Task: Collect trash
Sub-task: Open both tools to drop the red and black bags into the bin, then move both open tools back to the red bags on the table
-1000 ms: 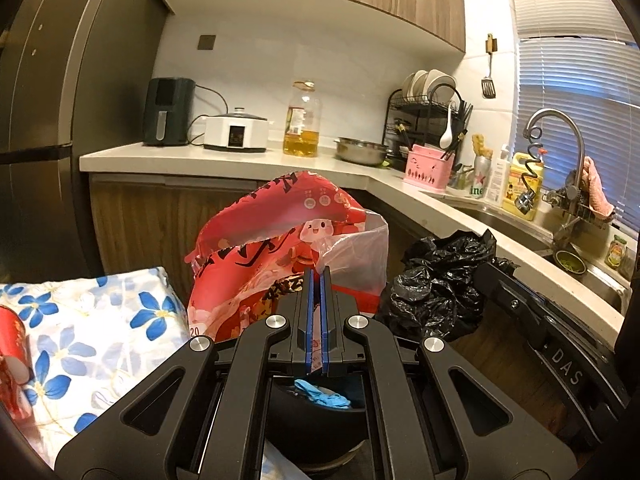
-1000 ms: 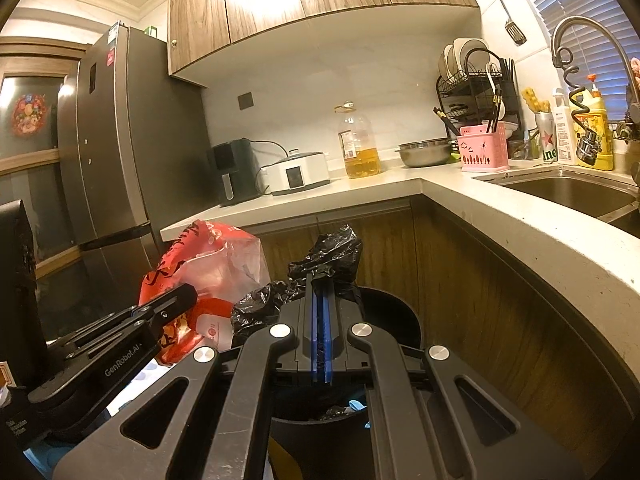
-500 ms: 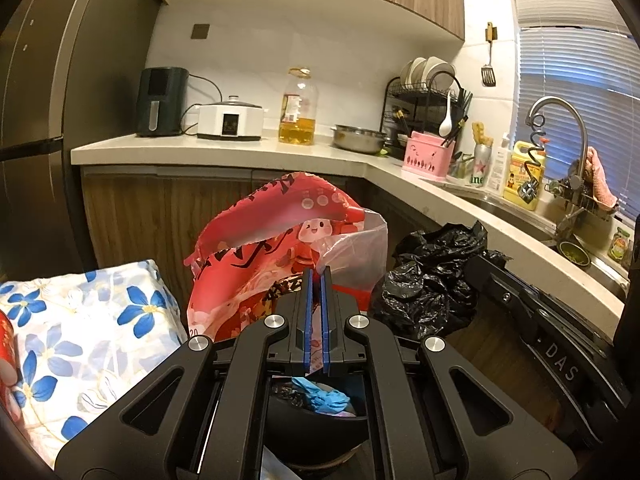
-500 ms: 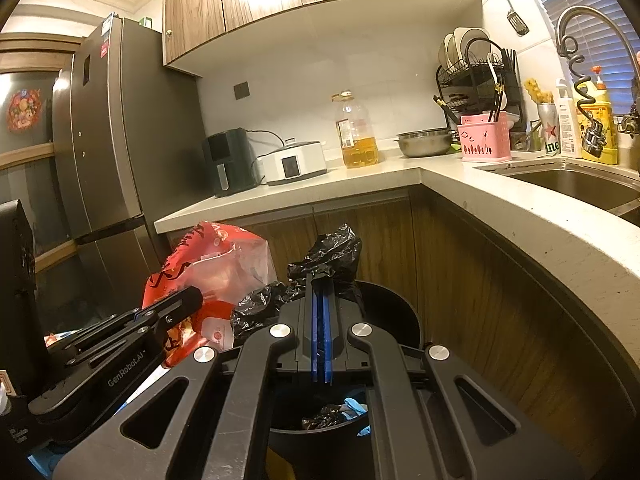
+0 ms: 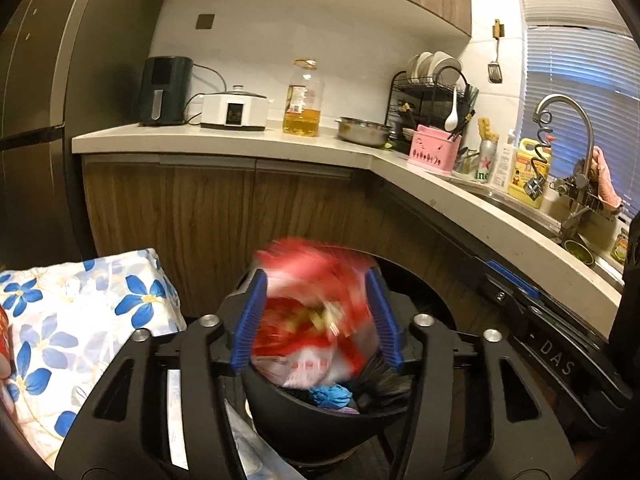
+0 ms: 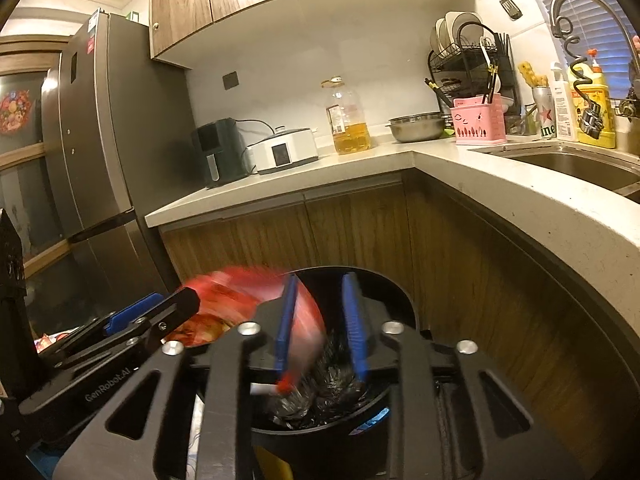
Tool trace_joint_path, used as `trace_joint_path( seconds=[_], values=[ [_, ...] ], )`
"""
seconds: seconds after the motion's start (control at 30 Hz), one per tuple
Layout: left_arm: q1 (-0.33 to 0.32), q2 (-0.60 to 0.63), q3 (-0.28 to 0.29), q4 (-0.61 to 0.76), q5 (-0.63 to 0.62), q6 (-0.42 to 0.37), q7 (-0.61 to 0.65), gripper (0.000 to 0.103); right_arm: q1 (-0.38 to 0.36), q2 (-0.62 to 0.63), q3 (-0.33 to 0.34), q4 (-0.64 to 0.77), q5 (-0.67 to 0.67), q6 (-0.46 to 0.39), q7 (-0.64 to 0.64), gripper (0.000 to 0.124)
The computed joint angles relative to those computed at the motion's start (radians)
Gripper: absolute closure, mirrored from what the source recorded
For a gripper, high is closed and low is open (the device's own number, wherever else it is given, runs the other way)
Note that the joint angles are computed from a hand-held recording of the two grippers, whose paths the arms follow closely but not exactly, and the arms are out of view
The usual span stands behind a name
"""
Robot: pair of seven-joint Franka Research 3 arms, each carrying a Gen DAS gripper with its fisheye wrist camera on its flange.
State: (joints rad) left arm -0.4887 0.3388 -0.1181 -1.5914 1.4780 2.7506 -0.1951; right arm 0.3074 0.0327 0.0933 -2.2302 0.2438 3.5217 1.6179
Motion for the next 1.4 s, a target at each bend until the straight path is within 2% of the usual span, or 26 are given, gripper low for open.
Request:
trace_joint_path(
  seconds=[0.1,0.17,0.37,0.4,0.57,0.73,0.9,1.17,1.4],
  values=[
    [0.000,-0.018,0.001,-0.025,0.007,-0.013,-0.022,0.043,0.013,-0.004,0.000,-0.001,0.061,0.000,-0.055,0.092],
    [-0.002,-0.040,-0.002,-0.051,0.030,-0.038,-0.051,0.037,0.024,-0.008,0.002,-0.005,0.111,0.008,-0.099,0.081],
    [0.008,-0.129,-0.042,-0.153,0.085,-0.158,-0.130,0.022,0.056,-0.021,0.016,-0.010,0.264,0.032,-0.246,0.072],
    [0.011,-0.147,-0.052,-0.173,0.091,-0.180,-0.143,0.021,0.063,-0.025,0.021,-0.010,0.303,0.038,-0.277,0.071],
    [0.033,-0.240,-0.101,-0.278,0.113,-0.266,-0.198,0.014,0.072,-0.048,0.031,-0.033,0.323,0.065,-0.283,0.053],
    [0.062,-0.344,-0.151,-0.397,0.111,-0.344,-0.261,0.012,0.094,-0.071,0.058,-0.059,0.391,0.127,-0.363,0.047],
    [0.090,-0.448,-0.201,-0.509,0.056,-0.429,-0.293,0.012,0.114,-0.098,0.068,-0.090,0.368,0.122,-0.330,0.047],
    [0.128,-0.655,-0.267,-0.725,-0.111,-0.570,-0.282,0.012,0.164,-0.112,0.094,-0.127,0.296,0.120,-0.259,0.047],
    [0.164,-0.851,-0.282,-0.916,-0.270,-0.594,-0.290,0.012,0.216,-0.083,0.121,-0.116,0.231,0.089,-0.206,0.047]
  ],
)
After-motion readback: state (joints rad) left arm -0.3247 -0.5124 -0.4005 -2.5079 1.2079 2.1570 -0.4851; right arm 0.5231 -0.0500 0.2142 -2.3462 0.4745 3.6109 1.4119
